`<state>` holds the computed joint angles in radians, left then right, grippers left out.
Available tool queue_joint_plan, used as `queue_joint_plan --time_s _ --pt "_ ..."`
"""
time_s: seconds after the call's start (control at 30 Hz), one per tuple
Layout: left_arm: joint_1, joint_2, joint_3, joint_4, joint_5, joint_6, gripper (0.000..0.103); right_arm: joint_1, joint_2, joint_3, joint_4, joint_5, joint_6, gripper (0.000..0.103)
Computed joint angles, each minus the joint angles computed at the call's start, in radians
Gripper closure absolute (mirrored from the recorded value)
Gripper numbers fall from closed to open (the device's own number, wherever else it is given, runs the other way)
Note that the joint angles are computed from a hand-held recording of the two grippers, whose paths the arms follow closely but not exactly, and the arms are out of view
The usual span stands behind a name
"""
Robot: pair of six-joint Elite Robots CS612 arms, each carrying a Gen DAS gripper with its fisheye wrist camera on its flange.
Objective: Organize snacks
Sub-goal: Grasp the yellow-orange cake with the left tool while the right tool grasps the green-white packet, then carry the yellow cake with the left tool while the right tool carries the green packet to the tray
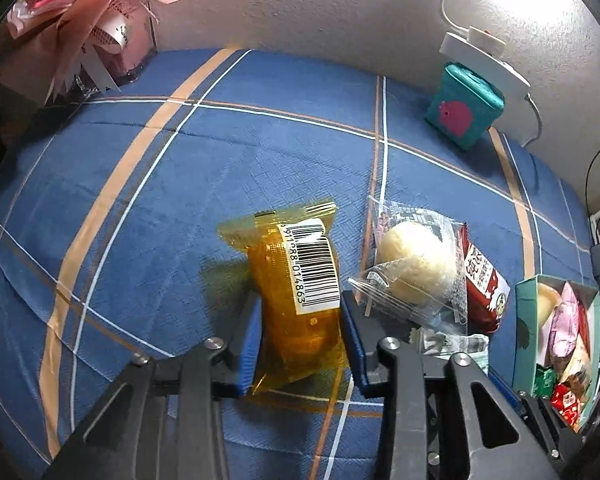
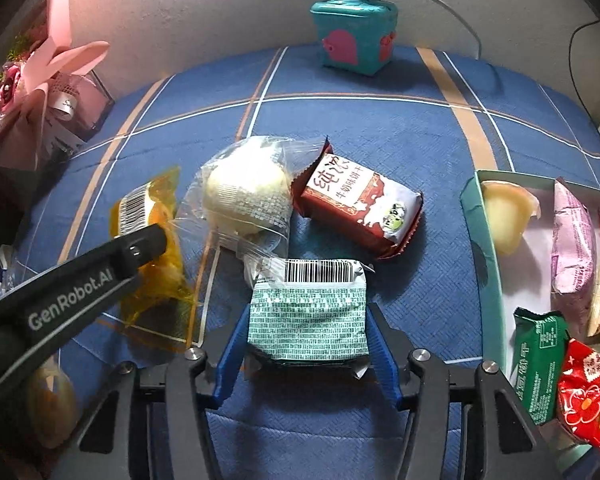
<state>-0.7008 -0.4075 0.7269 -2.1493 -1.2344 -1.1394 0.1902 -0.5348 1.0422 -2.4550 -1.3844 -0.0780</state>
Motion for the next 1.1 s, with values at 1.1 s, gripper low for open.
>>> queue_joint_plan --time_s 1.1 --pt "-0.051 -0.112 0.094 -0.093 0.171 0.002 0.068 -0.040 -0.109 0.099 -0.122 -0.015 0.061 0.044"
